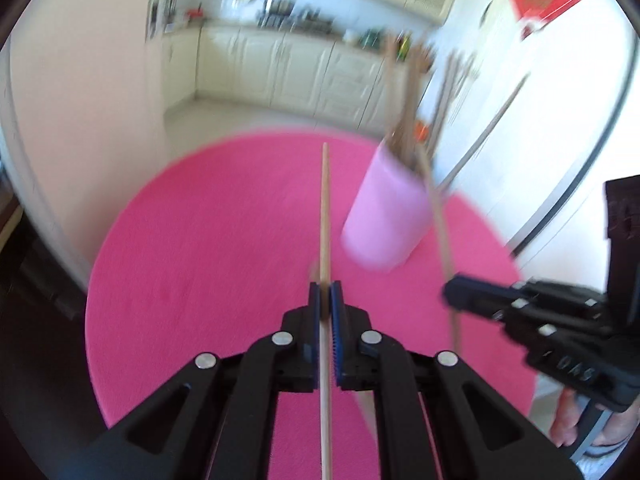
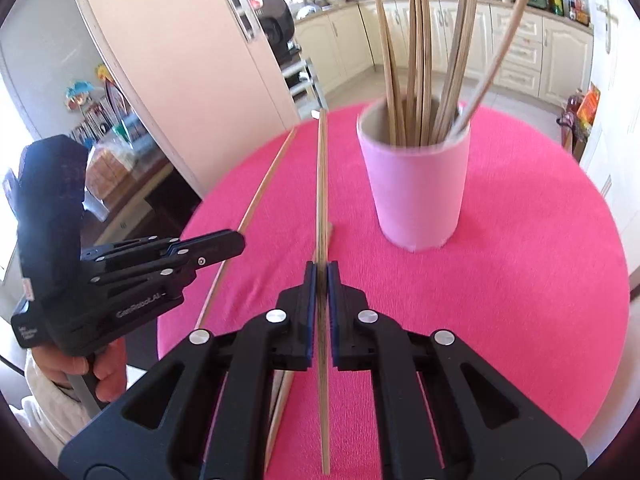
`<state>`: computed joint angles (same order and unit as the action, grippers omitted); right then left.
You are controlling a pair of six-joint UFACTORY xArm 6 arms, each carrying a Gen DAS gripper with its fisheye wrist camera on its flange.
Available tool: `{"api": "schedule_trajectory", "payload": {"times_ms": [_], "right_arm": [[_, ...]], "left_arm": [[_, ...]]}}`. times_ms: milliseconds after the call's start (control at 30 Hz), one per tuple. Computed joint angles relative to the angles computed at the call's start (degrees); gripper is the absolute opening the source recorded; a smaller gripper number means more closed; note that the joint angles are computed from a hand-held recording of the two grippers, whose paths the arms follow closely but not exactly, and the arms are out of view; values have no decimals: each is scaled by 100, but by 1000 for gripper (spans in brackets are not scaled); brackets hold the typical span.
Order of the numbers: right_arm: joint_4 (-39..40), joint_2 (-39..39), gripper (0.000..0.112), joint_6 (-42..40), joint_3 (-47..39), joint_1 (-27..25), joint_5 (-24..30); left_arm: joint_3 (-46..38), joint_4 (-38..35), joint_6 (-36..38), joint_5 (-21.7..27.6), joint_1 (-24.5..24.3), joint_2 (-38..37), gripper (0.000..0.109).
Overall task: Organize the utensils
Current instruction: 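Lift the chopstick with the left tool over the cup while the right tool carries its own, then lower the chopstick into the cup and open the left tool while the right tool releases its own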
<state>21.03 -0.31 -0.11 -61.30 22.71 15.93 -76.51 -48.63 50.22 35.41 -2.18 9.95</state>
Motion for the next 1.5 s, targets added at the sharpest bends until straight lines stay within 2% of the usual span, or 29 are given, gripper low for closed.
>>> {"api": "schedule_trajectory", "payload": {"times_ms": [167, 367, 500, 567, 667, 733, 833, 867, 967, 1067, 1233, 1400, 1500], "right_arm": [[188, -105, 6, -230, -56, -18, -297], [953, -182, 6, -945, -177, -130, -699], [1137, -188, 6, -1172, -357, -244, -988], [1480, -201, 6, -1497, -475, -288, -1143], [1304, -173, 6, -1428, -629, -378, -1394], [1580, -110, 6, -1722, -812, -425, -1416], [1253, -35, 6, -1528, -922, -541, -1515], [1464, -8, 6, -1732, -976, -549, -1543], [1802, 6, 6, -2079, -1020, -594, -1491], [1751, 48, 6, -2020, -991, -613, -1445], [1919, 150, 6, -2116, -946, -607, -1294], [1795, 228, 6, -1988, -876, -587, -1219], [1788, 267, 6, -1952, -890, -591, -1133]], "left_arm": [[-46, -2010, 1704, -366, -209, -101, 6], [-238, -4121, 3402, -205, -346, -99, 6], [-688, -4945, 4068, -282, -536, 179, 6], [-834, -5391, 4449, -344, -637, 245, 6], [-1090, -6061, 5032, -441, -755, 401, 6], [-1262, -6551, 5456, -583, -842, 516, 6], [-1752, -7023, 5889, -755, -903, 885, 6], [-1827, -7194, 6055, -805, -935, 944, 6], [-2012, -7569, 6473, -905, -1019, 1100, 6], [-2203, -7685, 6613, -1020, -1078, 1283, 6], [-2465, -7469, 6411, -1202, -1111, 1576, 6], [-2369, -7364, 6526, -1234, -1118, 1616, 6], [-2324, -7115, 6354, -1298, -1128, 1625, 6]]}}
